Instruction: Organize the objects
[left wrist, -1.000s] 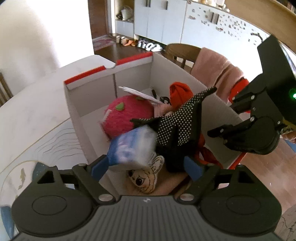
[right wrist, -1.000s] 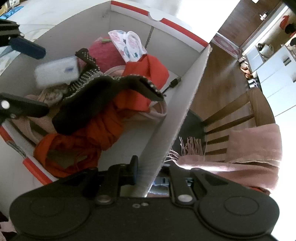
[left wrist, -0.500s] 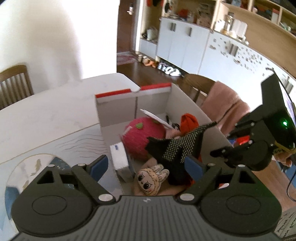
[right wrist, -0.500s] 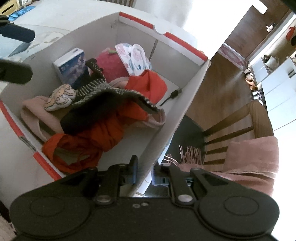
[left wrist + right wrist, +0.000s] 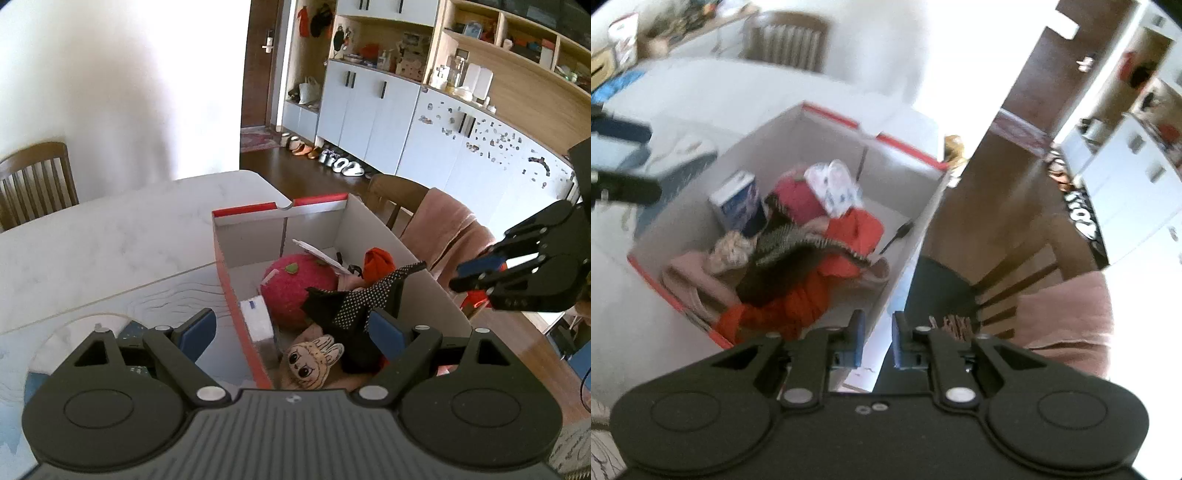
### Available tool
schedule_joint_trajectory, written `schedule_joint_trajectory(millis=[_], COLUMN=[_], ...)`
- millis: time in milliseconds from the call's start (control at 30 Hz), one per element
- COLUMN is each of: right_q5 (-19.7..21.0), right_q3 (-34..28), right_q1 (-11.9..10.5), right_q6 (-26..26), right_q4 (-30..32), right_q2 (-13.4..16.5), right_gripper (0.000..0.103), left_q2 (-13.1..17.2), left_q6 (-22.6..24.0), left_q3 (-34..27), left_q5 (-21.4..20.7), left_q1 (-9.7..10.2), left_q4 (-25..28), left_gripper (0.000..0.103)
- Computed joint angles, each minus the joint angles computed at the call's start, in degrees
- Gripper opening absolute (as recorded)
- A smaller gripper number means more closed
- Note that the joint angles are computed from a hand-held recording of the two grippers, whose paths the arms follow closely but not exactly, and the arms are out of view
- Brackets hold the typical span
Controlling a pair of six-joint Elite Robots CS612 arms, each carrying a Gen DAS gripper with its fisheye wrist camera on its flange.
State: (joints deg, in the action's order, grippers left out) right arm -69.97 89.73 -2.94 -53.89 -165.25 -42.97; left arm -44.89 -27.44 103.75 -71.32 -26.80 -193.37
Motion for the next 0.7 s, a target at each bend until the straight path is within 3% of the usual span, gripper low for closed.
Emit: schedule_joint_trajectory(millis=[200,267,400,500,567,700], right_q5=[3.30,4.16,5.24,6.89,8.38,10.86], right_q3=[4.19,5.50,7.82,9.57,10.87,13.30], right_q1=[-0.44,-0.53,-0.80,-1.39,-1.78,-2.35], right_q6=[6.94,9.40,14.47,19.11,21.47,24.16], right_q4=[-5.88,-7.71,-11.49,-15.21,-18.43,-24.01], right_q2=[-1.68,-2.17,-2.88,-3.21,-3.35,-3.71], right_gripper=[0.024,0.035,0.038,0.048,0.060,0.070], left_q2=[-0.75,-0.95,-1.27,-1.44,-1.59,-1.80], left_q6=[0.70,1.18,2.32,2.49,2.48,2.66], left_q3=[2.18,2.85,4.21,4.95,5.50,6.67], left_q5=[-0.49,-0.87,-0.70,0.14,0.10,0.95], left_q1=[0.08,0.07,-0.17,-0.44,-0.50,-0.91], left_q4=[-2.16,-3.12,-5.48,-6.52,-7.40,-9.36], left_gripper=[0.091,0.096,0.098,0.101,0.102,0.103])
